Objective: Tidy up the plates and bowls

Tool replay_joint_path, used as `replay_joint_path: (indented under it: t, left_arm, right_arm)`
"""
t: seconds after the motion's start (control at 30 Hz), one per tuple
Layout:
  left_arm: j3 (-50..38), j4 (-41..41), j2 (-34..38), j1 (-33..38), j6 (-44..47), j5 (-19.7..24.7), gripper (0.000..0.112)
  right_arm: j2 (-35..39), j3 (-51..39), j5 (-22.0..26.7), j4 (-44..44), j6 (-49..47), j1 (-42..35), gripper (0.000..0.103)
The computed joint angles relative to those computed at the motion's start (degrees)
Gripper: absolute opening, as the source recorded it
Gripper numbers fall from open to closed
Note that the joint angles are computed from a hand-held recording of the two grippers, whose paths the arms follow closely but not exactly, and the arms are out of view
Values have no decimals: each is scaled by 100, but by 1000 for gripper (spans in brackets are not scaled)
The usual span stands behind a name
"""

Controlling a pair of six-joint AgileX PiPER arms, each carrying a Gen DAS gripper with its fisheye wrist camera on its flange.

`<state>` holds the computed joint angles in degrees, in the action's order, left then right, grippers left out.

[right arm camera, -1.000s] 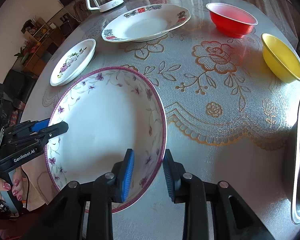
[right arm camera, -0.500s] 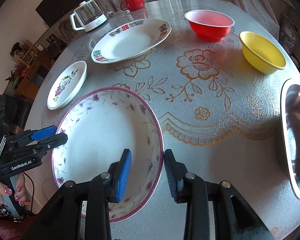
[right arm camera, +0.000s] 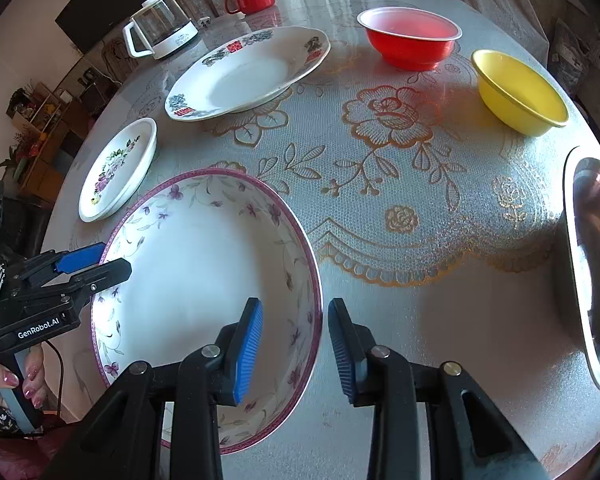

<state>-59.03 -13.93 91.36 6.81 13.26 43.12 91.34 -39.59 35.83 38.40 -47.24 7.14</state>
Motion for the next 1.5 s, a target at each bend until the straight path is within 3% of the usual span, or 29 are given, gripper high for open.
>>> replay_joint_path:
  t: [0.23,0.33,0.4,0.5,0.6,0.73,0.9,0.97,1.07,1.23,1.3,1.5]
  left_arm:
    - [-133,139,99,-54,-20,29,34]
    - [-181,165,165,-32,-35,13,27]
    - [-216,194,209,-8,-87,7,21]
    - [-238,246,223,-17,-74,30,21]
    - [-370,237,305,-3,-85,179,21]
    - [-781,-29,351,179,110,475,21]
    - [-1845,-125,665,323,283,809,22]
    - [-2426,-22,956,347,218,921,30]
    - [-3317,316,1463,322,19,983,57]
    - [-4660,716,2305,349,-8,1347,62]
    - [-5233,765,2696,390,-64,1616,76]
    - [-6504,910,3562,403,-240,2195,80]
  right_arm:
    - [63,-96,-2,-98,48,112,32]
    - [79,-133,-126,-327,221,247,27]
    - [149,-171,-217,-386,291,264,16]
    - [250,-240,-204,-374,257,226,11]
    - [248,-267,-176,-502,264,269,11]
    - [328,-528,273,-496,165,82,14]
    - [360,-1097,691,-323,116,-109,21]
    - [495,-1426,754,-300,196,-105,24]
    - [784,-1956,635,-359,483,29,26]
    - [1390,-2855,689,-469,1073,160,27]
    - [1561,-3100,653,-541,1228,228,33]
    - [1990,-3649,692,-710,1658,375,40]
